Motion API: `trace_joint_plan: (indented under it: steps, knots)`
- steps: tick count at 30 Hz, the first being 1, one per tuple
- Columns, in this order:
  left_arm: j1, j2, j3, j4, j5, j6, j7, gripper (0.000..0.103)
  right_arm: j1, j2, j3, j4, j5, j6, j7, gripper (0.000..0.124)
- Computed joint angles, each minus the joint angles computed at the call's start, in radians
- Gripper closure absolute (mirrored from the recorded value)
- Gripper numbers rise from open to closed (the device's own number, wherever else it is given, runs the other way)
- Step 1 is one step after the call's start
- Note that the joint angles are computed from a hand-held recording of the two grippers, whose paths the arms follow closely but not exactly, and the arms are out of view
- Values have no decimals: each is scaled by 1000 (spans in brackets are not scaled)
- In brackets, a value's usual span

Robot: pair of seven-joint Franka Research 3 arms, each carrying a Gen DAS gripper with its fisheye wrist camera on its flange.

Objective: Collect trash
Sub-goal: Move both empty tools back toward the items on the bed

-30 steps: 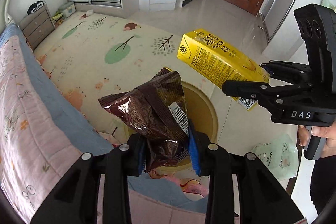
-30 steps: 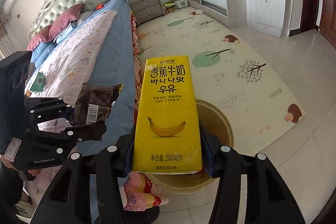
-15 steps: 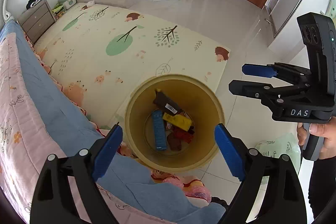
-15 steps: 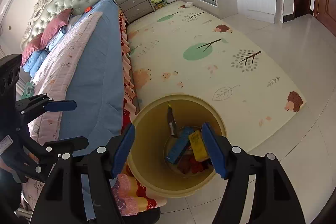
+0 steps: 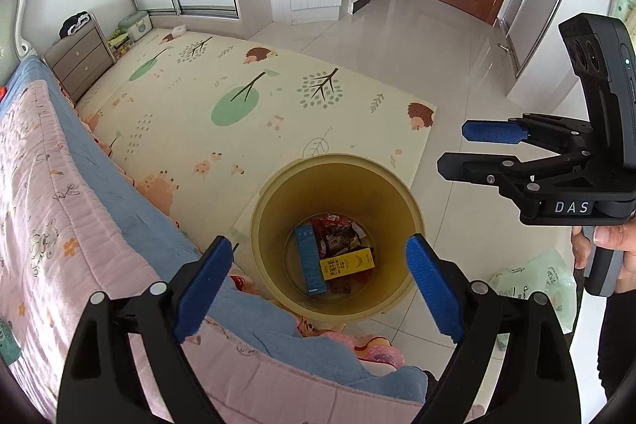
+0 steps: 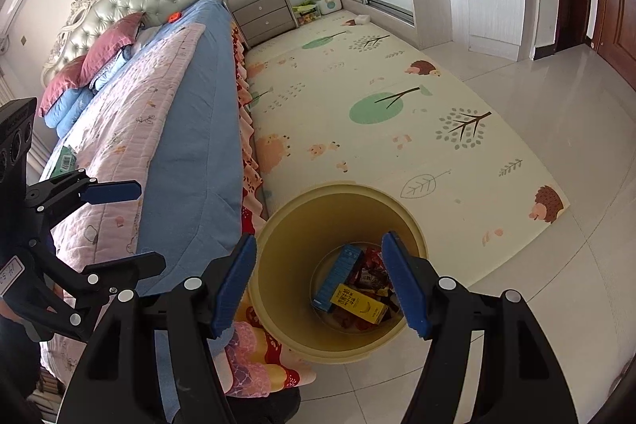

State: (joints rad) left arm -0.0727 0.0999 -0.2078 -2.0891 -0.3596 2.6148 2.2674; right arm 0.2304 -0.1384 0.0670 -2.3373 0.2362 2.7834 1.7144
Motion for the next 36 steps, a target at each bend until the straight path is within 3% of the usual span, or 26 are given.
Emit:
trace_joint_plan:
  steps: [9, 20, 27, 36]
  knots:
    - [10, -133, 58, -106, -95, 22, 89, 14, 36, 1, 39, 62, -43, -4, 39, 59]
    - [46, -290, 217, -230, -142, 46, 166, 14, 149, 130, 87, 253, -59, -25, 30, 59]
    - [124, -339, 331, -247, -166, 35, 212, 14, 255, 318, 110, 504, -92, -79, 17, 59]
    - [286, -280, 431, -162, -200, 25, 259, 14, 414, 670, 100, 1027, -136, -245, -18, 59]
